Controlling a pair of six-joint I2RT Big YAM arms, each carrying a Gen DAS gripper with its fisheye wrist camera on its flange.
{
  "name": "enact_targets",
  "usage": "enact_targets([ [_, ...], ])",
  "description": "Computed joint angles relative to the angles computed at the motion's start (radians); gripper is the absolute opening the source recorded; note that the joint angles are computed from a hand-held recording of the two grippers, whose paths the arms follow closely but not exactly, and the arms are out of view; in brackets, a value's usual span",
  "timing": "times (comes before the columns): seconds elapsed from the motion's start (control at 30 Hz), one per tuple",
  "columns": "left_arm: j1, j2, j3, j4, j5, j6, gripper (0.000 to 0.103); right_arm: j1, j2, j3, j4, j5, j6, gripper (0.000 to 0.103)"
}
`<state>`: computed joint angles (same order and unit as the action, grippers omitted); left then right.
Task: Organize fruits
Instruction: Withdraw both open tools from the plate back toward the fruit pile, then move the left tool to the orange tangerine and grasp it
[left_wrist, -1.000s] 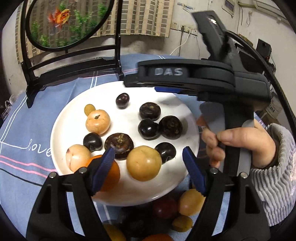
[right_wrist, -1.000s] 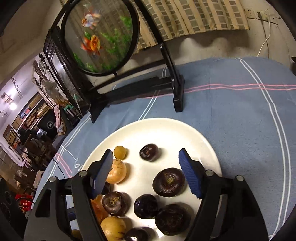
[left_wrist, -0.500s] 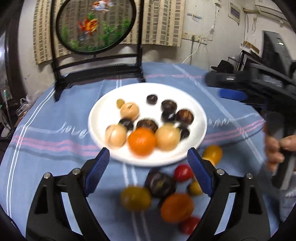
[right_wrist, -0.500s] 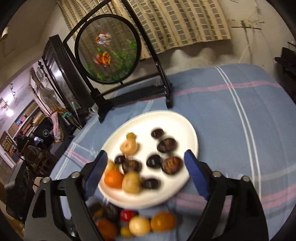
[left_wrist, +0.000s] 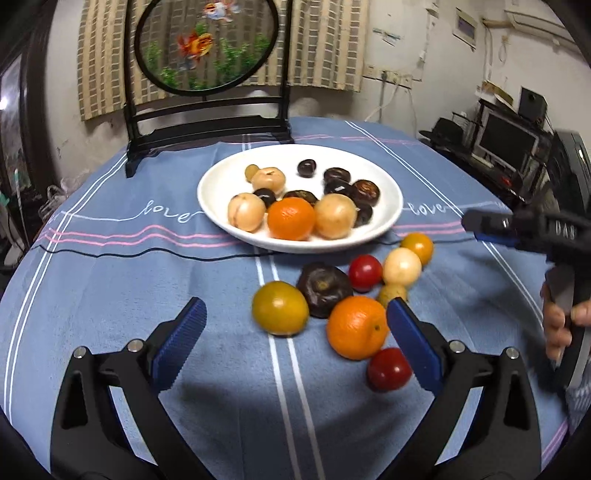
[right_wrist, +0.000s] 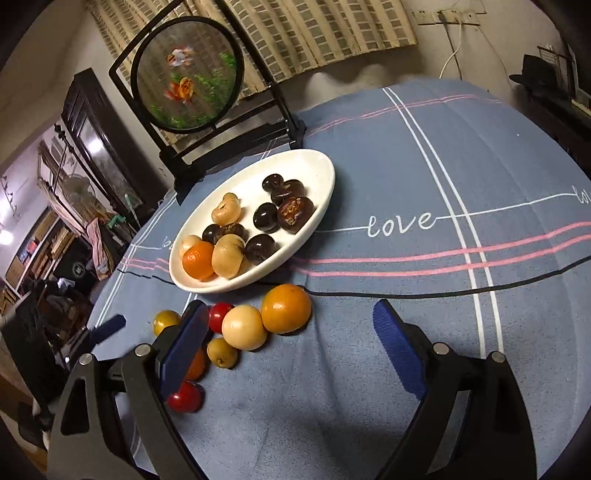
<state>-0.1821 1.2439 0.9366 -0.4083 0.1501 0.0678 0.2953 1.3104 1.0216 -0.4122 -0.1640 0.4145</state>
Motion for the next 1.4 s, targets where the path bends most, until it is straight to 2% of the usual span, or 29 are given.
enact_targets([
  [0.13,-0.020,0.011,0.004,-0.017,-0.048,0.031,0.100,0.005,-0.008,0.001,-0.007,-0.002,0.004,0.091],
  [0.43,-0.058,0.032,0.013,-0.025,-0.053,0.078,0.100,0.006,-0.003,0.006,-0.031,-0.038,0.016,0.092],
  [0.57,-0.090,0.075,0.040,-0.037,-0.147,0.095,0.100,0.006,0.000,0.009,-0.040,-0.039,0.017,0.092],
  [0.6,-0.088,0.084,0.047,-0.049,-0.146,0.096,0.100,0.005,0.001,0.010,-0.042,-0.041,0.017,0.092],
  [0.77,-0.044,0.039,0.021,-0.045,-0.127,0.085,0.101,0.003,0.003,0.012,-0.053,-0.041,0.017,0.092],
  [0.9,0.037,-0.012,-0.011,-0.043,-0.101,0.032,0.101,0.001,-0.003,0.009,-0.050,-0.046,0.017,0.092],
  [0.97,0.096,-0.030,-0.022,-0.034,-0.035,-0.026,0.101,0.002,-0.009,0.006,-0.048,-0.052,0.017,0.092],
  [1.07,0.140,-0.049,-0.036,-0.011,0.069,-0.080,0.101,0.006,-0.010,0.007,-0.045,-0.061,0.013,0.092],
  [1.1,0.137,-0.045,-0.032,-0.018,0.099,-0.077,0.101,0.007,-0.009,0.007,-0.045,-0.061,0.012,0.092],
  [1.17,0.106,-0.031,-0.016,-0.044,0.095,-0.048,0.101,0.009,-0.007,0.010,-0.048,-0.062,0.008,0.092],
  [1.3,0.000,-0.013,0.000,-0.050,-0.024,0.031,0.101,0.007,0.001,0.015,-0.057,-0.063,0.010,0.092],
  [1.4,-0.036,0.018,0.025,-0.069,-0.033,0.036,0.101,0.005,0.002,0.016,-0.061,-0.065,0.014,0.092],
])
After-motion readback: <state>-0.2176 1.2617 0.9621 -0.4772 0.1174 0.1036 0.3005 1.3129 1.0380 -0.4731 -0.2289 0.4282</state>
